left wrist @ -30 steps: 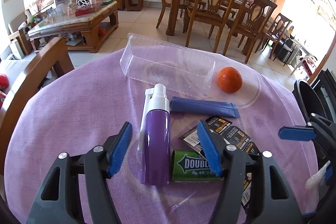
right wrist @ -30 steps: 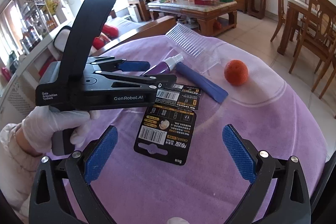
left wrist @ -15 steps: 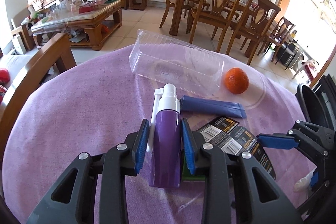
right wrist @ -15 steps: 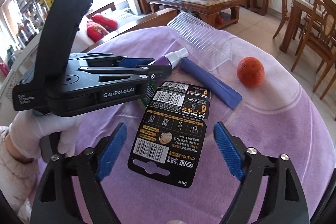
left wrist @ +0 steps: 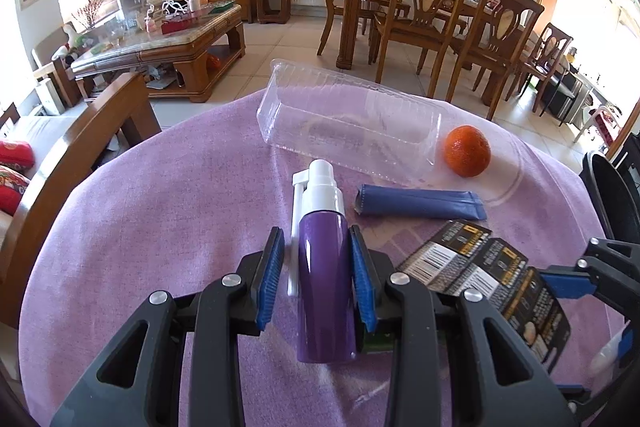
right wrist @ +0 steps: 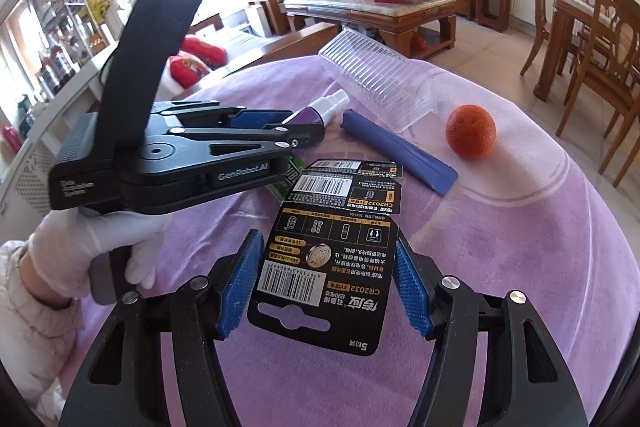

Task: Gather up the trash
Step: 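Grasp the purple spray bottle with the left tool while the right tool grasps the battery card packs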

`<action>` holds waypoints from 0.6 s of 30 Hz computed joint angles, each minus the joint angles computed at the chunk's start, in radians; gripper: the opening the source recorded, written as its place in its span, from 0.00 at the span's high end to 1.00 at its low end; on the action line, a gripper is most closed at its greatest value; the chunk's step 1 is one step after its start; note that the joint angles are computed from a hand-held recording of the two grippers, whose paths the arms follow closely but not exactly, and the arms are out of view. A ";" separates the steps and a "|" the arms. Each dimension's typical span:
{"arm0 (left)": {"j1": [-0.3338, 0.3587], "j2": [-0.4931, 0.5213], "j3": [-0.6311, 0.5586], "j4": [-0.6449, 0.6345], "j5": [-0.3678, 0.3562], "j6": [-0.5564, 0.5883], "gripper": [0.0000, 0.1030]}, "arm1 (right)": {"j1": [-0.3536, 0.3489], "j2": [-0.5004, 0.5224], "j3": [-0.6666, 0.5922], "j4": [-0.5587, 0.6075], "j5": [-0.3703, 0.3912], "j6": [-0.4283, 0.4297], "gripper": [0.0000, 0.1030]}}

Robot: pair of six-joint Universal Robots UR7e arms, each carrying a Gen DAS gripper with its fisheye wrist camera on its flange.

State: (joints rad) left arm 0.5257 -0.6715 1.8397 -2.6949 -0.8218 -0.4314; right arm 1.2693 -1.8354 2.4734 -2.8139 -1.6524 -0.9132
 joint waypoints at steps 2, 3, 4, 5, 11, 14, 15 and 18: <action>-0.005 0.005 -0.006 0.014 0.011 0.002 0.66 | -0.005 -0.021 0.009 0.009 0.013 0.000 0.39; -0.006 0.004 -0.005 0.013 0.009 0.001 0.70 | -0.008 -0.030 0.010 0.017 0.018 0.000 0.39; -0.004 -0.002 0.002 -0.005 -0.007 0.005 0.72 | -0.012 -0.038 0.012 0.023 0.024 0.000 0.39; 0.000 -0.009 0.011 -0.024 -0.027 0.004 0.72 | -0.016 -0.045 0.015 0.025 0.029 0.000 0.39; -0.010 -0.044 0.065 -0.091 -0.045 -0.019 0.76 | -0.046 -0.108 0.032 0.060 0.080 -0.006 0.39; -0.039 -0.054 0.086 -0.122 -0.026 -0.024 0.76 | -0.065 -0.150 0.037 0.084 0.120 -0.011 0.39; -0.049 -0.055 0.091 -0.130 -0.018 -0.024 0.76 | -0.076 -0.170 0.040 0.098 0.135 -0.015 0.39; -0.079 -0.060 0.098 -0.151 -0.006 -0.029 0.76 | -0.117 -0.243 0.049 0.147 0.185 -0.031 0.63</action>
State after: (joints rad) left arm 0.4463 -0.7315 1.9380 -2.8461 -0.8280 -0.4601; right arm 1.1525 -2.0789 2.5227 -2.6667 -1.4674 -0.9443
